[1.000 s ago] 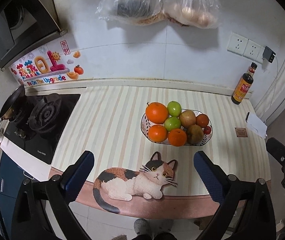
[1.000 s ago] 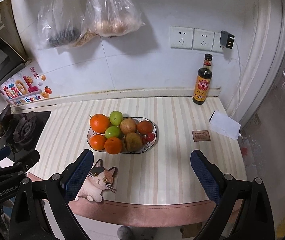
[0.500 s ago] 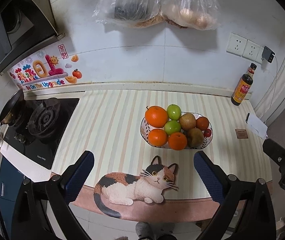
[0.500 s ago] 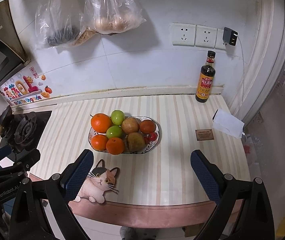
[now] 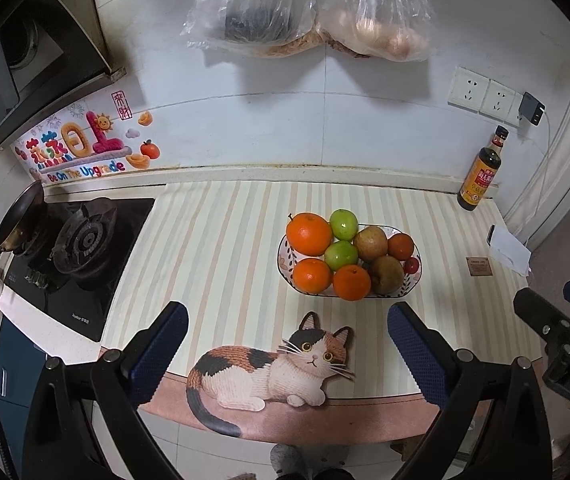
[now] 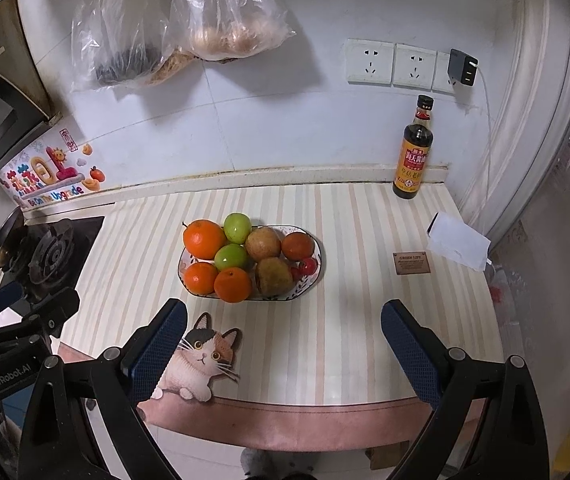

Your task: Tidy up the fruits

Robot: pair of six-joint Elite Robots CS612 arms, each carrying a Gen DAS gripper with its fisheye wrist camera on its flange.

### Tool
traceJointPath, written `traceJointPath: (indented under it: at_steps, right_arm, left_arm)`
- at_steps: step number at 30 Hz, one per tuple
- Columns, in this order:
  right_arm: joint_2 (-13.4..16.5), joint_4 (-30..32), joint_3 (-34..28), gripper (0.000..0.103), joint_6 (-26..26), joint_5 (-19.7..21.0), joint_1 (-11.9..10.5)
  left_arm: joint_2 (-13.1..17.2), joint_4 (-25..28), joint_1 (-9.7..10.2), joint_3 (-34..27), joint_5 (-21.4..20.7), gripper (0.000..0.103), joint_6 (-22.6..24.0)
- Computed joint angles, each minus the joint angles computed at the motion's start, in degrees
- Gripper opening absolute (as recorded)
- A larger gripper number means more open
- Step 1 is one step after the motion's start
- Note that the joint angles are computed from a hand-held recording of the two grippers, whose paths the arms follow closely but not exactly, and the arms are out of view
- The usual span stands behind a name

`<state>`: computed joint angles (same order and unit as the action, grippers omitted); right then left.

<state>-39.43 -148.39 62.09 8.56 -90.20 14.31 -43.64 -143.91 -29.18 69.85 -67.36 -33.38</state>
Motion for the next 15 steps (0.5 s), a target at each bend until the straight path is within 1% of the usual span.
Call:
traceJointPath:
  at_steps: [9, 15]
  right_arm:
    - [0.0, 0.4, 0.2, 0.100, -0.3, 0.4, 0.0]
    - [-0.5, -0.4, 0.8, 0.100, -0.4, 0.7, -0.1]
  left_arm:
    - [-0.2, -0.3, -0.04, 0.2, 0.4, 0.102, 0.5]
    - [-0.4, -0.5, -0.10, 0.3, 0.5, 0.102, 0.7]
